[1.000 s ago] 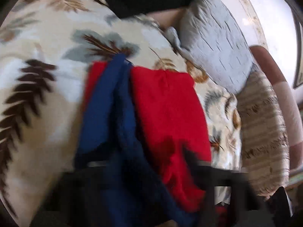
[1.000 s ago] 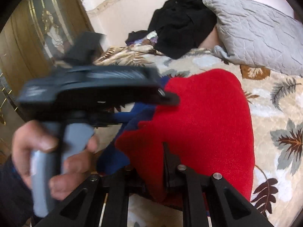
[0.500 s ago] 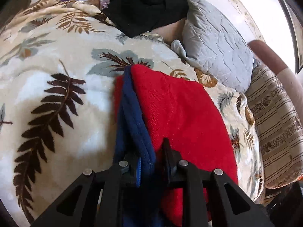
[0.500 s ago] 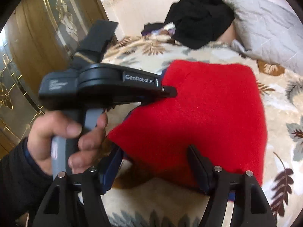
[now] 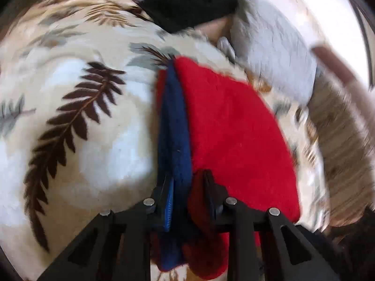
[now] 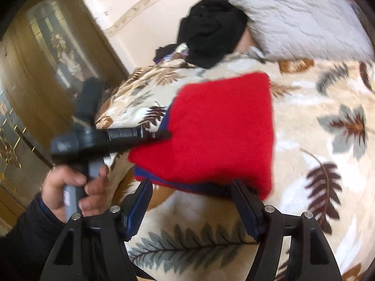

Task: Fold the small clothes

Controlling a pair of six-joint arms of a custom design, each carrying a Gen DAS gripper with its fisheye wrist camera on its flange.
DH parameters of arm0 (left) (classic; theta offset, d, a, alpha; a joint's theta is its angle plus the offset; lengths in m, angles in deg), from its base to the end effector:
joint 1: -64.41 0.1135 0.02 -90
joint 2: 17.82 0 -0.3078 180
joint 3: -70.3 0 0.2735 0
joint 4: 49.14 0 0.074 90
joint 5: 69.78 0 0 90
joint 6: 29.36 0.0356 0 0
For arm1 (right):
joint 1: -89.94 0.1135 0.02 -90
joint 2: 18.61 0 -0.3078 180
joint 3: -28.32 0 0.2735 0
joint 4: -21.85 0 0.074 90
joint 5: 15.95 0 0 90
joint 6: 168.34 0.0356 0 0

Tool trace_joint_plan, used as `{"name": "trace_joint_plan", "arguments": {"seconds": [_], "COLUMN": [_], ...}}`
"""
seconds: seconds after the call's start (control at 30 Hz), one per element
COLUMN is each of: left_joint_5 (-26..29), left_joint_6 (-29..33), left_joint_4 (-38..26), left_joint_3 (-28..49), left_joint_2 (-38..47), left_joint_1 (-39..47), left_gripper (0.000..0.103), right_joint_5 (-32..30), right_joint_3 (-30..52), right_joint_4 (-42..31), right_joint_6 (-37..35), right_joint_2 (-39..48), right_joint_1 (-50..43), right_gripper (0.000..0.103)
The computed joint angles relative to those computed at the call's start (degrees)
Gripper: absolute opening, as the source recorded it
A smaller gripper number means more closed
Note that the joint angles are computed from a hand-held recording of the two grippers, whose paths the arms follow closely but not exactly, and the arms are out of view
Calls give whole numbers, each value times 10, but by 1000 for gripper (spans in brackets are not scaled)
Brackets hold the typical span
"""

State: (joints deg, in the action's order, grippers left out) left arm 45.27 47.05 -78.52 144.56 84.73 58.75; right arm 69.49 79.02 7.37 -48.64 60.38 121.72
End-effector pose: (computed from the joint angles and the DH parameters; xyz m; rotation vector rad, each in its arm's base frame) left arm 0.3812 -0.0529 0.1945 -0.0126 2.5806 -0.6889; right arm 0.2386 0.1511 0.2117 -0.0853 2.3988 0.6185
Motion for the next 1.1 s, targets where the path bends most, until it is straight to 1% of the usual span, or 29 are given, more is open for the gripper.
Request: {"name": "trace_joint_plan", "arguments": {"seconds": [0.07,0.1,0.17,0.2,0.23,0.27,0.3,0.37,0.4,0.43,0.47,0.5,0.53,0.57,0.6,0.63,0.67,0.73,0.8,0.83,0.87,0.9,0.93,0.97,1.0,1.03,1.1], "left_joint_5": [-35,-54,-68,-83,-98,-108,-112,-131,-146,-172,-206,-220,-194,-184,-184,-189,-193,-188,-187,-190,-192,-191,-192,-193,-189,-185,-183], "left_joint_6": [3,9,9,5,5,7,5,1,7,13,8,-4,-10,-20,-20,-16,-13,-12,-7,-5,-4,-2,-2,-3,-2,-2,-2], "left_joint_4": [0,-10,-26,-21,-15,-12,-9,11,22,15,-10,-31,-31,-10,-3,-6,-6,-4,3,7,9,12,13,10,11,11,12], "left_joint_3": [-7,-7,-6,-16,-25,-31,-35,-47,-50,-39,-20,-5,-6,-19,-24,-23,-23,-20,-21,-25,-29,-29,-31,-37,-38,-38,-39], "left_joint_2": [-21,-30,-43,-64,-81,-96,-109,-121,-119,-99,-70,-39,-19,-19,-23,-25,-24,-19,-17,-17,-20,-17,-20,-30,-30,-29,-30], "left_joint_1": [-7,-15,-24,-33,-43,-51,-58,-73,-82,-93,-101,-101,-90,-84,-82,-84,-84,-80,-79,-81,-83,-83,-84,-86,-84,-82,-81], "left_gripper": [25,25,25,26,28,40,57,72,72,72,69,53,53,56,56,55,55,55,55,55,55,55,55,55,56,56,56], "right_joint_5": [-5,-9,-26,-32,-50,-62,-87,-132,-154,-174,-203,-230,-254,-283,-317,-320,-280,-225,-167,-142,-135,-144,-174,-194,-196,-185,-186], "right_joint_3": [-12,-18,-26,-29,-34,-37,-37,-34,-31,-29,-25,-19,-16,-12,-1,21,46,75,82,82,84,81,65,59,57,56,63], "right_joint_4": [-1,-3,0,0,7,10,17,32,43,54,74,86,98,116,127,99,45,-15,-46,-55,-61,-56,-29,-21,-18,-13,-4], "right_joint_6": [6,9,21,27,40,45,55,67,73,79,94,114,133,154,163,141,104,69,47,32,23,23,44,55,58,56,54], "right_joint_2": [-20,-30,-37,-42,-44,-46,-41,-22,-9,5,35,66,91,119,150,161,155,141,122,123,132,141,133,125,113,101,95], "right_joint_1": [-11,-20,-44,-51,-70,-81,-102,-137,-154,-169,-191,-207,-219,-229,-233,-220,-200,-173,-153,-142,-139,-143,-159,-171,-180,-186,-201], "right_gripper": [74,74,74,74,74,74,75,76,77,78,80,80,80,81,72,59,37,28,26,26,27,32,34,37,40,41,71]}}
